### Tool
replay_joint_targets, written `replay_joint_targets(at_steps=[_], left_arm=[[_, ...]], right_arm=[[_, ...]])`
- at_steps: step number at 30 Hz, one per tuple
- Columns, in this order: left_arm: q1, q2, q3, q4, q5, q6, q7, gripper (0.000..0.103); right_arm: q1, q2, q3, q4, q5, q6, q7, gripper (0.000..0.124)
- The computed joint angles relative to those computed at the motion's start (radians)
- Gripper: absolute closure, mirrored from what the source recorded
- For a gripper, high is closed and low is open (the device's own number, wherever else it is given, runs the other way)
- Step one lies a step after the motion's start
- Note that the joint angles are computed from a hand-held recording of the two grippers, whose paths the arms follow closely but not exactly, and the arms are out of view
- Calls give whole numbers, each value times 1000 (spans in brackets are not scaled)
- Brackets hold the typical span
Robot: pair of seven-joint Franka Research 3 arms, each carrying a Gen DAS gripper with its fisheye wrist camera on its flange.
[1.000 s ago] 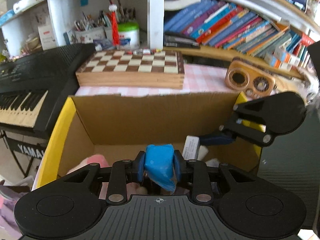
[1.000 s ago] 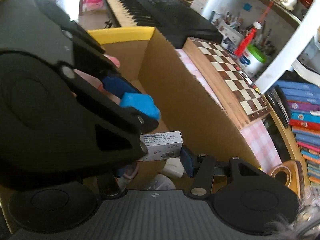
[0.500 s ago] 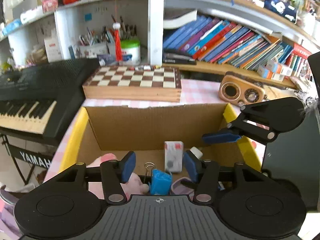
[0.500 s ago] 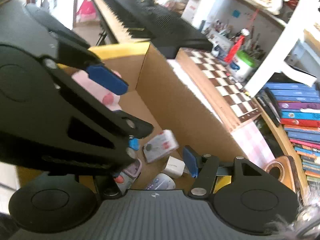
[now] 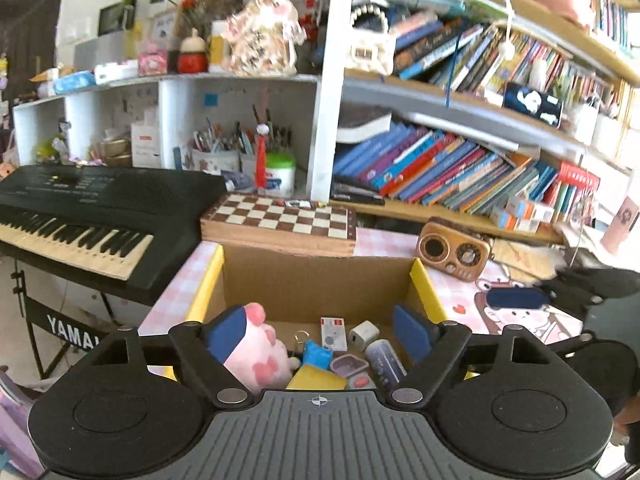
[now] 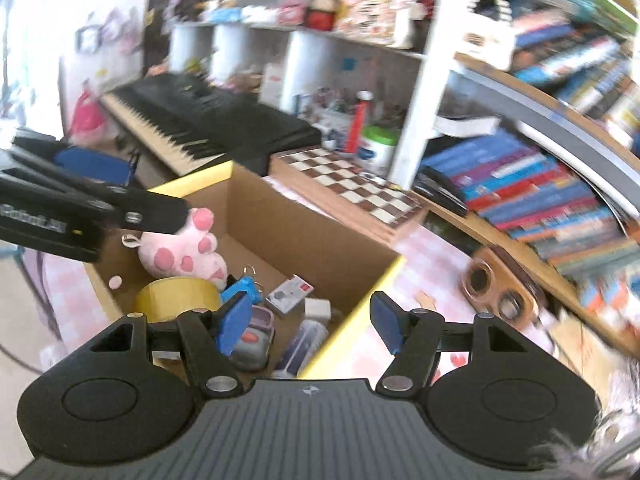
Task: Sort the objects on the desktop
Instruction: 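Lower both grippers into the yellow box and open them, then withdraw both open grippers from the box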
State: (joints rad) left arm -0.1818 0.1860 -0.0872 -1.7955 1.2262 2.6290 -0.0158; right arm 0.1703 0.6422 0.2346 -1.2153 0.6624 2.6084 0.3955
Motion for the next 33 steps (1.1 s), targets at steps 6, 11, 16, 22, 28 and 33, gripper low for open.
replay_joint_targets(at_steps=[6,11,16,22,28,33], left_arm=[[-5,-106,-31,-125,77,-5,-98,19],[-5,-178,-79,-210,119,-35,-151,17],[-13,-230,-125,-278,161,-76,-206,13],[-30,-281,-167,-346,161,-125,-206,12],[-52,-310,-200,-390,148,-179,-222,9],[-70,-308,-214,-399,109,-220,-192,9]], right_arm=[[-56,-194,25,-284,168,117,-8,61],[-64,-331,30,-472,349,217,-128,61],[-43,-440,8,-620,541,292,-248,61],[17,-546,-65,-763,612,321,-268,61],[78,-625,-121,-877,725,376,-330,61],[107,-654,-148,-946,714,411,-258,61]])
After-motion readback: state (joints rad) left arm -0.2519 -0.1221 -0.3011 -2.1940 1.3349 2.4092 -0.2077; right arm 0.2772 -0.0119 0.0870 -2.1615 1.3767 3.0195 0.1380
